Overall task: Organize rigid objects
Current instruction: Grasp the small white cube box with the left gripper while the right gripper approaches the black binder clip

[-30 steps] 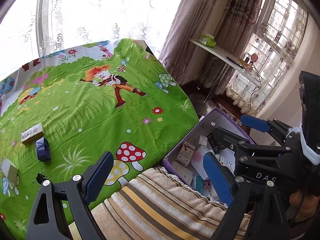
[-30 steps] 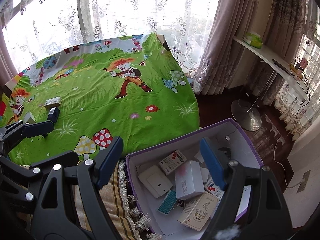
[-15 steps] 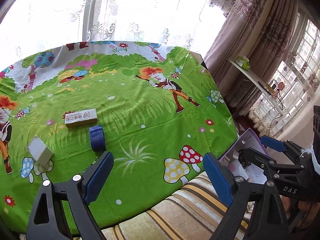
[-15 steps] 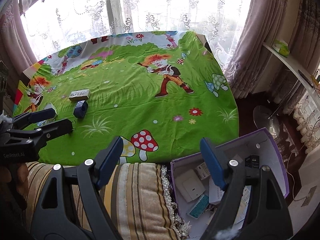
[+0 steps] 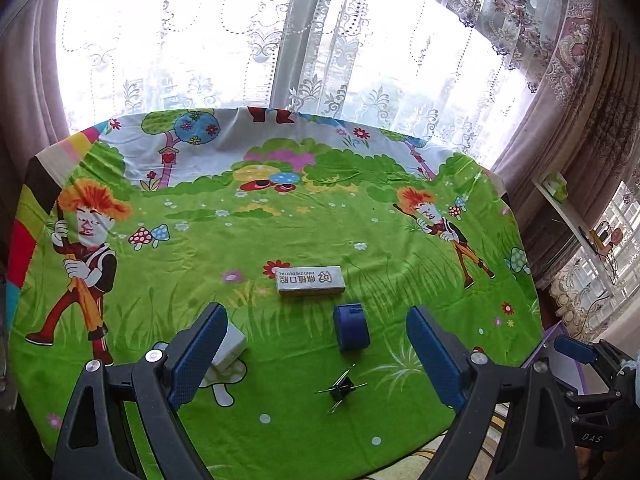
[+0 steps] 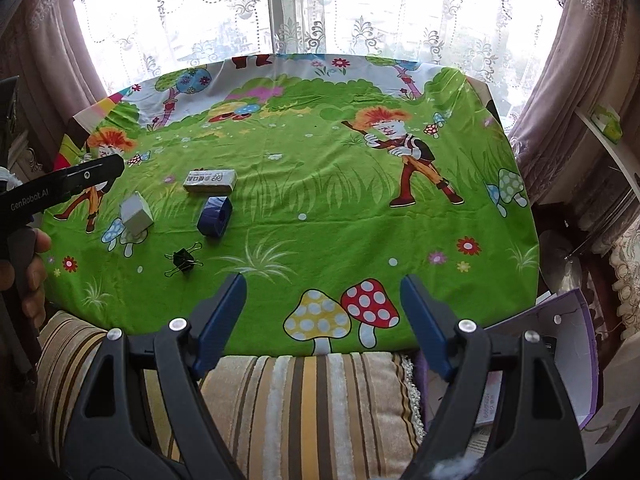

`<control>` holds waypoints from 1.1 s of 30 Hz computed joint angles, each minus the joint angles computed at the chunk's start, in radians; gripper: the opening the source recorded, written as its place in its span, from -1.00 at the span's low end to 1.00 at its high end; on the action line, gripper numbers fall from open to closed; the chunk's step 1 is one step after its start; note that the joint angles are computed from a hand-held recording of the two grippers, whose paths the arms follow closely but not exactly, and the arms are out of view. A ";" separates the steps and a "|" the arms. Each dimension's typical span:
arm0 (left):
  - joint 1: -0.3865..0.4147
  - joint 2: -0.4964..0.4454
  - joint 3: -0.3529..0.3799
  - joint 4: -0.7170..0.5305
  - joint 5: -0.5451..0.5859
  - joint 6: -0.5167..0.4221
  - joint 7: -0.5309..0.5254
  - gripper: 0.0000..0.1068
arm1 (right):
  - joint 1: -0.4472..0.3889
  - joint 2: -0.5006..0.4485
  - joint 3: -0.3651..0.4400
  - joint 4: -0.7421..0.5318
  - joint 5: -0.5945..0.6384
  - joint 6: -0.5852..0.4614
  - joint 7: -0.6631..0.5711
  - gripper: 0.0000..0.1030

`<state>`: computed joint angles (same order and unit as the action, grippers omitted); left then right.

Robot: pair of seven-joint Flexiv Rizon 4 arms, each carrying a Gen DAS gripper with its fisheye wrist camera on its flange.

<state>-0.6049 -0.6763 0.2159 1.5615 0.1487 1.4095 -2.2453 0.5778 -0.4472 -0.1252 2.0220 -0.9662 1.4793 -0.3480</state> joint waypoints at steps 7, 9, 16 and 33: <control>0.049 -0.004 -0.002 0.046 -0.032 0.023 -0.009 0.72 | -0.005 -0.091 0.098 -0.110 0.131 -0.017 -0.169 0.58; 0.053 -0.008 0.008 0.053 -0.038 0.024 -0.014 0.72 | -0.004 -0.121 0.123 -0.142 0.174 -0.021 -0.223 0.58; 0.098 -0.028 -0.016 0.080 -0.080 0.041 0.004 0.72 | -0.023 -0.229 0.244 -0.264 0.325 -0.108 -0.433 0.58; 0.108 -0.120 -0.031 -0.010 -0.086 -0.078 0.146 0.72 | 0.021 -0.366 0.288 -0.462 0.572 -0.246 -0.700 0.54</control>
<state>-0.4968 -0.7963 0.1852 1.5512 0.0627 1.3312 -2.0991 0.5992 -0.8130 0.1633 1.5602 -0.3946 1.2333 -1.0479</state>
